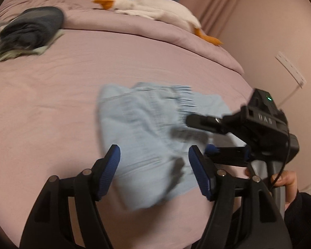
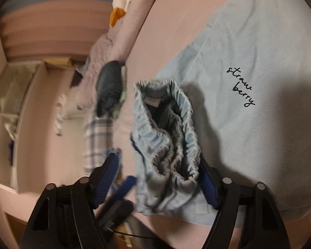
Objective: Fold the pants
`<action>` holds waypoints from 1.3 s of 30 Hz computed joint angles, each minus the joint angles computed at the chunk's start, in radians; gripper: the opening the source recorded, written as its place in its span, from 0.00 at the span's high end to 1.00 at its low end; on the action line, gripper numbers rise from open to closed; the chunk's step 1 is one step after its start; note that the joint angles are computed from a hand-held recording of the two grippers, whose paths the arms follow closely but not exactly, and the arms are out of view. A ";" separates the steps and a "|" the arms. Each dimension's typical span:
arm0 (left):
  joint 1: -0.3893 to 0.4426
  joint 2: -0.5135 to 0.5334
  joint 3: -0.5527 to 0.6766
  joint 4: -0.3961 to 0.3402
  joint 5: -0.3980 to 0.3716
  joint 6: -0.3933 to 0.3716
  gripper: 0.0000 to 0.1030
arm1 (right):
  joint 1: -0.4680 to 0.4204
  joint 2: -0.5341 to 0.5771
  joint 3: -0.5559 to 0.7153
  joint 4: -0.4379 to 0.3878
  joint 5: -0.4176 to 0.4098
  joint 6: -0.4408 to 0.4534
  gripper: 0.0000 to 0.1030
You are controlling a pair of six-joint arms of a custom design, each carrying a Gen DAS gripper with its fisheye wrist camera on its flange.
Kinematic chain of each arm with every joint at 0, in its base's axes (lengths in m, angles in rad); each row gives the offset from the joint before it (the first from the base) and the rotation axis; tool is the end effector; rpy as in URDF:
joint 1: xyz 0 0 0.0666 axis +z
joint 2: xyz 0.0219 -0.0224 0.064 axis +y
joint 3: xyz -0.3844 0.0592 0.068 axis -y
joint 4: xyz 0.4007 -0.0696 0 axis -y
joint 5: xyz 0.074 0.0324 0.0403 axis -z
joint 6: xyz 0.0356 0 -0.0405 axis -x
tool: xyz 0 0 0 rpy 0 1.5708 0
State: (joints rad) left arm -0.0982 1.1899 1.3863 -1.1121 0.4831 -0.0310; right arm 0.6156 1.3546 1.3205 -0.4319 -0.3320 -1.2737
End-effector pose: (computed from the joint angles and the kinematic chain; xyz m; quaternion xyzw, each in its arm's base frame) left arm 0.3957 -0.0560 0.5071 0.1361 0.9125 -0.2369 0.3046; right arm 0.4037 0.2993 0.4584 0.1892 0.8225 0.5018 0.1893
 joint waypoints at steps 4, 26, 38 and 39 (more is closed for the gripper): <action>0.047 -0.003 -0.017 -0.014 -0.014 0.023 0.33 | 0.007 0.012 0.032 -0.098 0.035 0.055 0.58; 0.092 -0.026 -0.044 -0.043 -0.005 0.042 0.31 | -0.012 -0.156 0.010 -0.109 0.322 0.296 0.69; 0.060 -0.007 -0.022 -0.052 -0.021 0.020 0.31 | -0.058 -0.249 -0.083 -0.105 0.397 0.237 0.69; 0.057 -0.006 -0.019 -0.052 -0.021 0.019 0.31 | -0.061 -0.256 -0.095 -0.100 0.401 0.225 0.69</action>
State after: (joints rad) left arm -0.0408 1.1842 1.3670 -1.1639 0.4618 -0.0125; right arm 0.5543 1.0989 1.2258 -0.5319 0.0687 -1.0488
